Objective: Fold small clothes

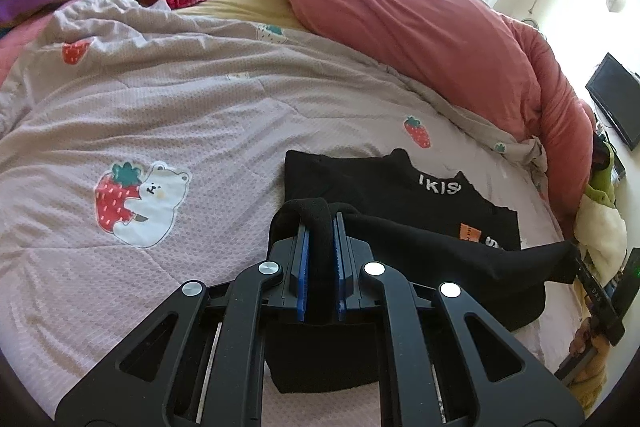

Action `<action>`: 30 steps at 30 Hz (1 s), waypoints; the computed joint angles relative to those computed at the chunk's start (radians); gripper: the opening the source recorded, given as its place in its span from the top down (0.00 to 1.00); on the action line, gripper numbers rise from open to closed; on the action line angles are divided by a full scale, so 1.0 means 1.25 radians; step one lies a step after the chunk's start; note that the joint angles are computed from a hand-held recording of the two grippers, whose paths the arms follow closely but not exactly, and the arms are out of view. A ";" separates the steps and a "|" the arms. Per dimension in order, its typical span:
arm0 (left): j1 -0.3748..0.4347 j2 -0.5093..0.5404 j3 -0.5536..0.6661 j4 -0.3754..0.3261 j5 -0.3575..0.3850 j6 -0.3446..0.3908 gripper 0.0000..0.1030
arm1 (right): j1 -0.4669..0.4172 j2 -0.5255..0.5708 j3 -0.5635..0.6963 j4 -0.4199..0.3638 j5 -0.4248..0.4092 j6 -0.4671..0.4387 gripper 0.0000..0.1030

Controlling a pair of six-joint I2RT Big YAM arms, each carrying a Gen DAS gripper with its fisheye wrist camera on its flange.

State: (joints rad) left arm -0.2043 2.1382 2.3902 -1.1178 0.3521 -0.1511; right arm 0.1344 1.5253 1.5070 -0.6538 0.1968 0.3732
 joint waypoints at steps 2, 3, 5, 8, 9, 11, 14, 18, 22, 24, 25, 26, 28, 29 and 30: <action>0.000 0.001 -0.007 0.007 0.000 0.000 0.95 | 0.001 0.006 0.000 -0.005 0.002 0.007 0.94; 0.001 0.002 -0.009 0.007 0.000 -0.001 0.94 | 0.001 0.008 0.001 -0.007 0.004 0.011 0.94; 0.003 0.001 -0.016 0.015 0.002 -0.010 0.92 | 0.002 0.014 0.000 -0.011 0.004 0.019 0.94; 0.005 -0.012 -0.040 0.041 -0.018 -0.018 0.90 | 0.004 0.024 0.005 -0.025 0.012 0.027 0.85; 0.008 -0.019 -0.052 0.050 -0.018 -0.021 0.90 | 0.005 0.026 0.005 -0.030 0.018 0.032 0.69; 0.014 -0.037 -0.081 0.070 -0.018 -0.025 0.87 | 0.006 0.021 -0.005 -0.026 0.028 0.047 0.58; 0.014 -0.063 -0.121 0.096 -0.037 -0.015 0.86 | 0.007 0.008 -0.022 -0.019 0.030 0.066 0.58; 0.004 -0.120 -0.208 0.148 -0.066 0.018 0.86 | 0.019 -0.016 -0.049 -0.006 0.045 0.073 0.58; -0.012 -0.160 -0.276 0.169 -0.061 0.059 0.86 | 0.039 -0.028 -0.058 -0.011 0.045 0.049 0.58; -0.025 -0.171 -0.299 0.162 -0.058 0.087 0.86 | 0.053 -0.026 -0.056 -0.021 0.040 0.029 0.60; -0.032 -0.173 -0.306 0.154 -0.061 0.103 0.86 | 0.059 -0.025 -0.055 -0.024 0.040 0.022 0.60; -0.040 -0.172 -0.312 0.146 -0.068 0.121 0.86 | 0.066 -0.021 -0.053 -0.028 0.039 0.010 0.60; -0.053 -0.167 -0.318 0.136 -0.092 0.143 0.86 | 0.077 -0.012 -0.046 -0.034 0.043 -0.006 0.61; -0.057 -0.165 -0.319 0.134 -0.102 0.148 0.86 | 0.083 -0.005 -0.040 -0.039 0.038 -0.012 0.61; -0.062 -0.160 -0.318 0.130 -0.115 0.157 0.86 | 0.086 0.000 -0.039 -0.041 0.036 -0.015 0.61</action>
State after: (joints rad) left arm -0.2818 1.9385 1.9929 -0.9551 0.2079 0.0447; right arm 0.2420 1.5252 1.4586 -0.7051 0.2417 0.3549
